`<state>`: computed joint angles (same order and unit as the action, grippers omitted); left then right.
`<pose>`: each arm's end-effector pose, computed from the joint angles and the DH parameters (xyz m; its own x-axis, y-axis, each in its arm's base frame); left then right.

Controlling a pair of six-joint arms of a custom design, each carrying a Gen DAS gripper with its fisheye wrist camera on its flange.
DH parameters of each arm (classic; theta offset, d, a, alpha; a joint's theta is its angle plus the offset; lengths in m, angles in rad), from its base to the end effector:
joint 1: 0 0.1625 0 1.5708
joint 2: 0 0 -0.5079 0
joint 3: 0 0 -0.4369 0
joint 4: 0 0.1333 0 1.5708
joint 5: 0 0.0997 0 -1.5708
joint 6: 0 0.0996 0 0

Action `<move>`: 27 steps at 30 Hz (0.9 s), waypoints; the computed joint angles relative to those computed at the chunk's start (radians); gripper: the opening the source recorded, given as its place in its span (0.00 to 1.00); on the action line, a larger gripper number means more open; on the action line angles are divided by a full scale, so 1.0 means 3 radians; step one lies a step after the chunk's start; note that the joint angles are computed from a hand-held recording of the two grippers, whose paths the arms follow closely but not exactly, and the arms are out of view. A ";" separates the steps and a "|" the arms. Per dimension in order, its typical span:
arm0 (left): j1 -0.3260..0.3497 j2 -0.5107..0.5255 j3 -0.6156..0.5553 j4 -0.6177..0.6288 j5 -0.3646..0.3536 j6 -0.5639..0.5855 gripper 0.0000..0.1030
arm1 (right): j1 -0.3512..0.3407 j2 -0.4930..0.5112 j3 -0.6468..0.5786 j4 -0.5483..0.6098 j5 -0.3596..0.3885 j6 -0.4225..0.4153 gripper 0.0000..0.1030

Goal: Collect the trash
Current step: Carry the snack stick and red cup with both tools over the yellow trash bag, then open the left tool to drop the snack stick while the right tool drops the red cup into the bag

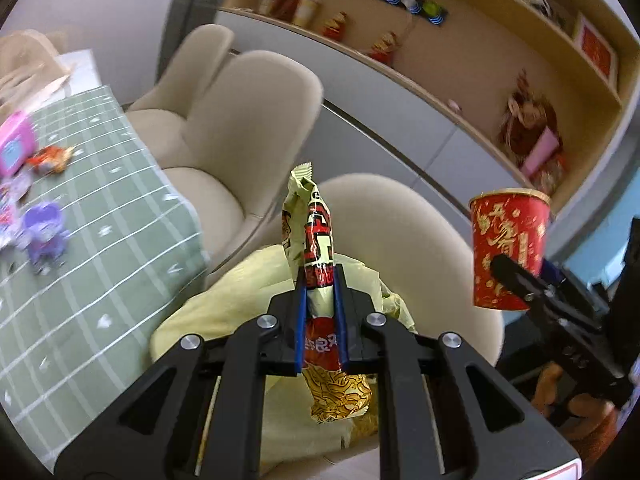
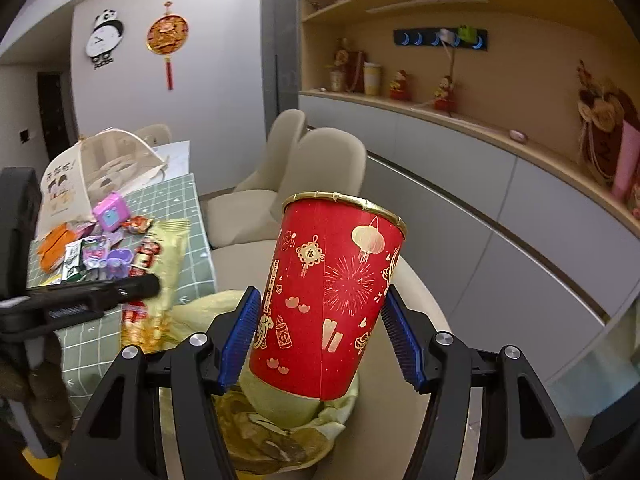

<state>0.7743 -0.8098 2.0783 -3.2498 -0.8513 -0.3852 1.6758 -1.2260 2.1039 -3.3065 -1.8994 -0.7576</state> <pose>-0.2910 -0.5629 0.0843 -0.9079 0.0870 -0.4100 0.3392 0.7271 -0.5969 0.1622 -0.5734 0.3181 -0.6553 -0.3427 0.6731 -0.7142 0.5712 -0.4045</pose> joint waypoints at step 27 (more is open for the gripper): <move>0.0092 -0.0381 0.0215 0.0777 0.0035 -0.0570 0.49 | -0.0108 0.0297 -0.0028 0.0531 0.0086 0.0200 0.57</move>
<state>0.8019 -0.9242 2.1427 -3.0168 -0.8408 -0.5563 1.6432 -1.1368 2.0955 -3.1473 -1.8737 -0.6977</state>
